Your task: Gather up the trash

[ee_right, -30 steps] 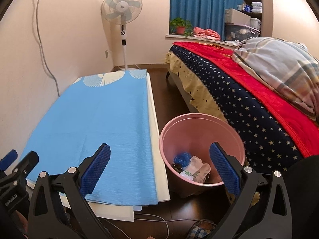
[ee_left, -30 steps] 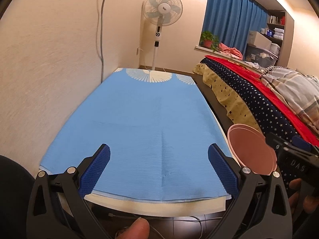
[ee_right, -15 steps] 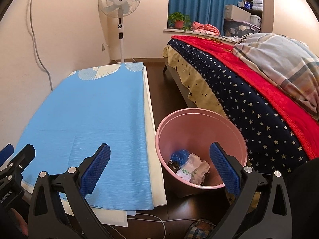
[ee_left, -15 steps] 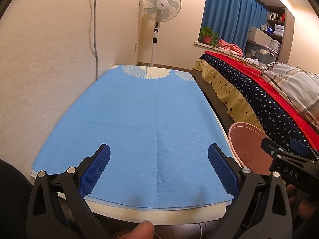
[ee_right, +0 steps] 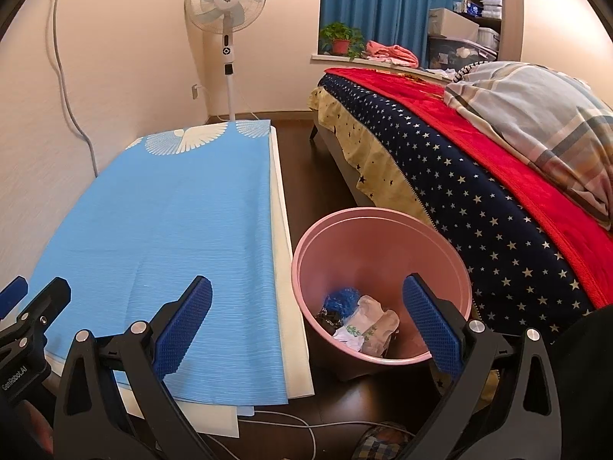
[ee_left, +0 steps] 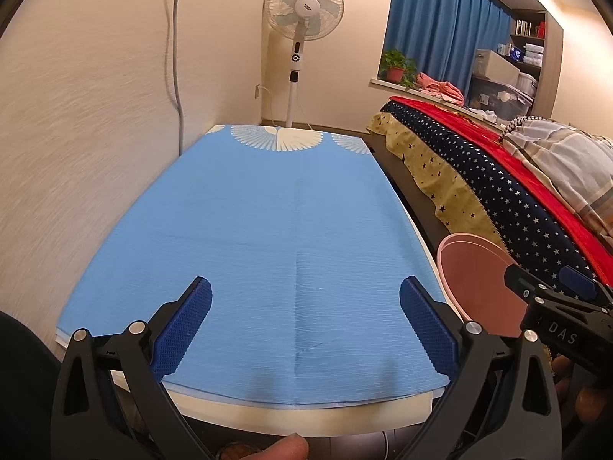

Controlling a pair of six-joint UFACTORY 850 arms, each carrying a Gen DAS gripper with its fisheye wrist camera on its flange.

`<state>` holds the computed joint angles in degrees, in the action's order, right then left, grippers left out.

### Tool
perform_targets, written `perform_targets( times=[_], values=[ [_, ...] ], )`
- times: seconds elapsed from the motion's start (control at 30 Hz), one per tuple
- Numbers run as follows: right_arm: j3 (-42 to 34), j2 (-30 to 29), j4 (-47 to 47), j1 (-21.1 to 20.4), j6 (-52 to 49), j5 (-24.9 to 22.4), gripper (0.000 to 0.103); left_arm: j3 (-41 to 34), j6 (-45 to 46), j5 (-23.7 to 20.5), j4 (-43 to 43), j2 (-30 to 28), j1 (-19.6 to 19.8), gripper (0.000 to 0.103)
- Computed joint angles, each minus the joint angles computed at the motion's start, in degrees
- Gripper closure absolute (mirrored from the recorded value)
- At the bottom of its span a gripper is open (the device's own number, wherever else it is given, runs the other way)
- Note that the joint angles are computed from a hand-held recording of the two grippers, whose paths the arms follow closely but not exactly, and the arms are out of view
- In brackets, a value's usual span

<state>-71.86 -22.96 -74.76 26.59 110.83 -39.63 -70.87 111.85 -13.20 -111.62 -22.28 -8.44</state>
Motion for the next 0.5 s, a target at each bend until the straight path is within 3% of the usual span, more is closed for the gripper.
perform_targets(
  times=[0.5],
  values=[
    [0.39,0.32,0.43,0.13,-0.35,-0.64,0.005,0.15,0.76,-0.52,-0.78,0.19,-0.07,0.008]
  ],
)
